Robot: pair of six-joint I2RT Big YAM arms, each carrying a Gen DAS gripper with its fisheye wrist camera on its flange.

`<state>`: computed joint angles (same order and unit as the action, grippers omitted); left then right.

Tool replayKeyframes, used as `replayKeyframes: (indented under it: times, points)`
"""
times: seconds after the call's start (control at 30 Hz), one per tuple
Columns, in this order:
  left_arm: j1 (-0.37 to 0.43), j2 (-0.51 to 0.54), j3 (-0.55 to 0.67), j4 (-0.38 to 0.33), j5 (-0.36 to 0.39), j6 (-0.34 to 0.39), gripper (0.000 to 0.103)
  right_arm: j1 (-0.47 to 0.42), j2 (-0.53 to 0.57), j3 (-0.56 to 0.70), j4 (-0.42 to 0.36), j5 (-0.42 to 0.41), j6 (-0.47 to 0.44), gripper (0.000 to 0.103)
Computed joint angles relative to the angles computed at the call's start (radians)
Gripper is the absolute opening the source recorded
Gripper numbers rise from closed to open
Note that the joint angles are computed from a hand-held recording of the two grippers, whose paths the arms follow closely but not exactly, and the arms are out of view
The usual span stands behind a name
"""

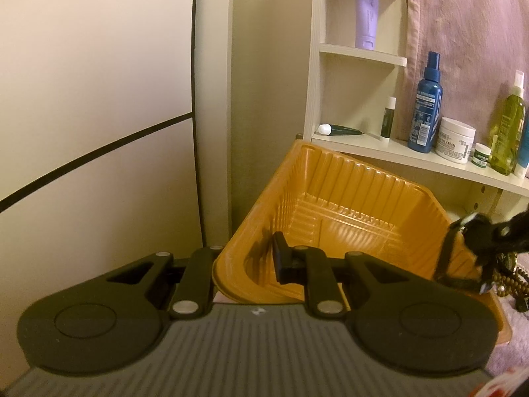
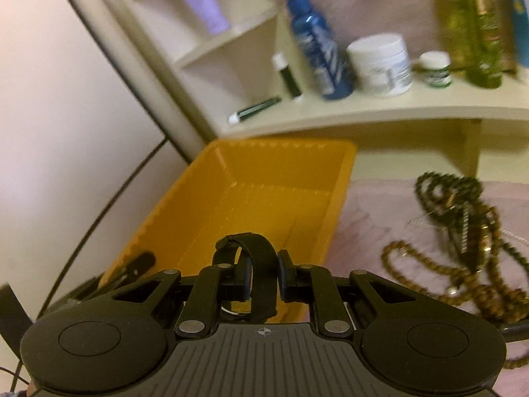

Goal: Organize jewelry
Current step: 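Carry the black watch with the right tool over the orange tray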

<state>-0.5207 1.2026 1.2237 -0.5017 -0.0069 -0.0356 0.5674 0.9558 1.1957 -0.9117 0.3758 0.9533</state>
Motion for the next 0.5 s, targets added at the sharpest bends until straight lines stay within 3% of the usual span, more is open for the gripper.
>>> replayKeyframes:
  times: [0.2,0.37,0.43,0.5]
  points:
    - [0.001,0.004,0.006,-0.007,0.001,0.003,0.018,-0.017,0.064,0.029,-0.044,-0.049,-0.057,0.016]
    - [0.0,0.005,0.005,-0.008,0.0,0.012,0.017,-0.013,0.097,0.043,-0.084,-0.032,-0.119,0.019]
    - [0.0,0.006,0.006,-0.009,-0.001,0.013,0.017,-0.012,0.097,0.047,-0.089,-0.035,-0.139,0.024]
    - [-0.001,0.006,0.006,-0.008,-0.002,0.018,0.017,-0.012,0.085,0.038,-0.066,-0.027,-0.145,0.039]
